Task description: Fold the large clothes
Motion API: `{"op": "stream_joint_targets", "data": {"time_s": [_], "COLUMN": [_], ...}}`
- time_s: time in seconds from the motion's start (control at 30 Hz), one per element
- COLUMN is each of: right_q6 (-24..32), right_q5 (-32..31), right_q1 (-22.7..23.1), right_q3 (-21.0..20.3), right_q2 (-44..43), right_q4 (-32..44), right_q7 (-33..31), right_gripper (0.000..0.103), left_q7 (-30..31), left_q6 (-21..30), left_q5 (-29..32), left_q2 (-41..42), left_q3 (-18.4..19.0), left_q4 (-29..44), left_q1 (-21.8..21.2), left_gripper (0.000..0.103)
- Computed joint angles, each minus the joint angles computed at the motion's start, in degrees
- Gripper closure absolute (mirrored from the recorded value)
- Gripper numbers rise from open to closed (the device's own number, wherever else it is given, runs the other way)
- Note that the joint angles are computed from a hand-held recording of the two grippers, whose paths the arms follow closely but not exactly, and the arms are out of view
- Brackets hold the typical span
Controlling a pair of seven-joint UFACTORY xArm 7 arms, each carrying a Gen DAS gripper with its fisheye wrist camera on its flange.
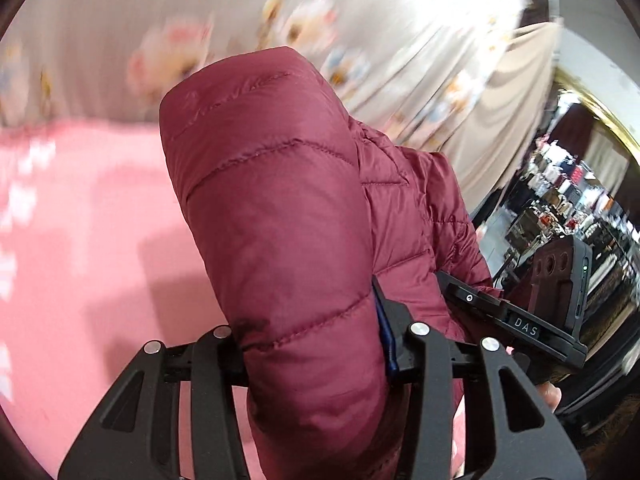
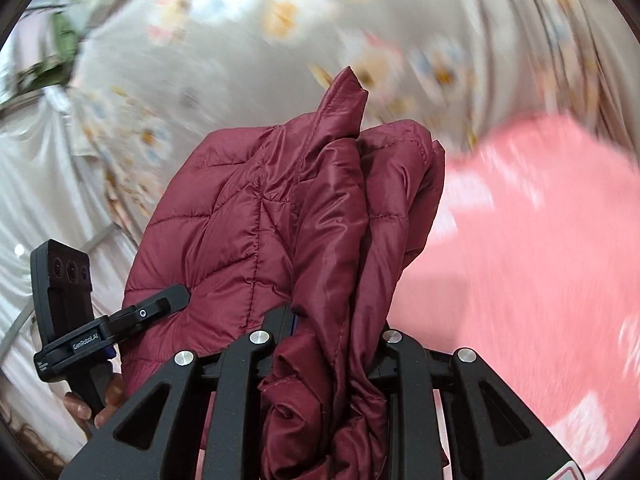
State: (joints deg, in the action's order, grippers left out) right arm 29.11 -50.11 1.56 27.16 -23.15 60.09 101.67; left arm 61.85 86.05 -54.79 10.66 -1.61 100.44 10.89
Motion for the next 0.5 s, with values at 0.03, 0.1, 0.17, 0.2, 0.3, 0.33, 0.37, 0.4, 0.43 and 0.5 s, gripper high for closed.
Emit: {"op": "stream_joint_targets", "data": {"time_s": [0.03, 0.1, 0.17, 0.2, 0.3, 0.33, 0.37, 0.4, 0.43, 0.5], "right_q6": [0.75, 2.36, 3.45, 3.88, 5.70, 6.13, 6.74, 7.19, 7.77, 9.33], "right_q5": [-1.60, -5.84, -9.68, -11.32, -17.15, -18.74, -21.06, -22.68, -24.48, -27.42], "right_q1": [-0.72, -2.12, -2.49, -2.25, -1.47, -1.04, -0.66, -0.06, 0.60, 2.56], "right_q3": [0.78, 2.64, 3.57, 3.69, 4.75, 4.89, 5.42, 5.60, 5.90, 6.45], "right_q2": [0.32, 1.46, 3.14, 4.14, 8.48, 9.71, 11.91, 13.29, 15.39, 19.83], "right_q4": [2.11, 6.98, 11.49, 13.40, 21.14, 22.98, 26.16, 28.06, 30.76, 36.22], "right_q7": [-0.44, -1.20, -2.31, -2.71, -5.00, -5.37, -6.12, -6.32, -6.86, -8.78], "right_gripper": [0.081, 0.081, 0.081, 0.081, 0.081, 0.081, 0.081, 0.081, 0.081, 0.081], "left_q7": [1.44, 4.29, 7.31, 8.82, 12.99, 14.01, 14.91, 15.49, 15.73, 15.40], "left_q6": [0.18, 0.50, 1.01, 1.38, 2.47, 2.73, 2.89, 2.91, 2.49, 2.71], "left_q5": [-2.21, -6.45, -11.42, -13.83, -20.98, -22.86, -24.91, -26.60, -27.61, -30.44], "left_q2": [-0.55, -1.76, -2.50, -2.76, -2.42, -2.07, -1.47, -0.79, -0.17, 2.93], "left_q3": [0.07, 0.51, 1.20, 1.63, 2.71, 2.86, 2.93, 2.85, 2.45, 1.59], "left_q4": [0.83, 1.80, 3.43, 4.15, 7.03, 8.07, 9.56, 11.01, 12.08, 17.04], "left_q1": [0.74, 2.10, 3.57, 4.37, 6.82, 7.60, 8.46, 9.29, 9.71, 11.66], "left_gripper": [0.060, 0.060, 0.060, 0.060, 0.060, 0.060, 0.060, 0.059, 0.059, 0.058]}}
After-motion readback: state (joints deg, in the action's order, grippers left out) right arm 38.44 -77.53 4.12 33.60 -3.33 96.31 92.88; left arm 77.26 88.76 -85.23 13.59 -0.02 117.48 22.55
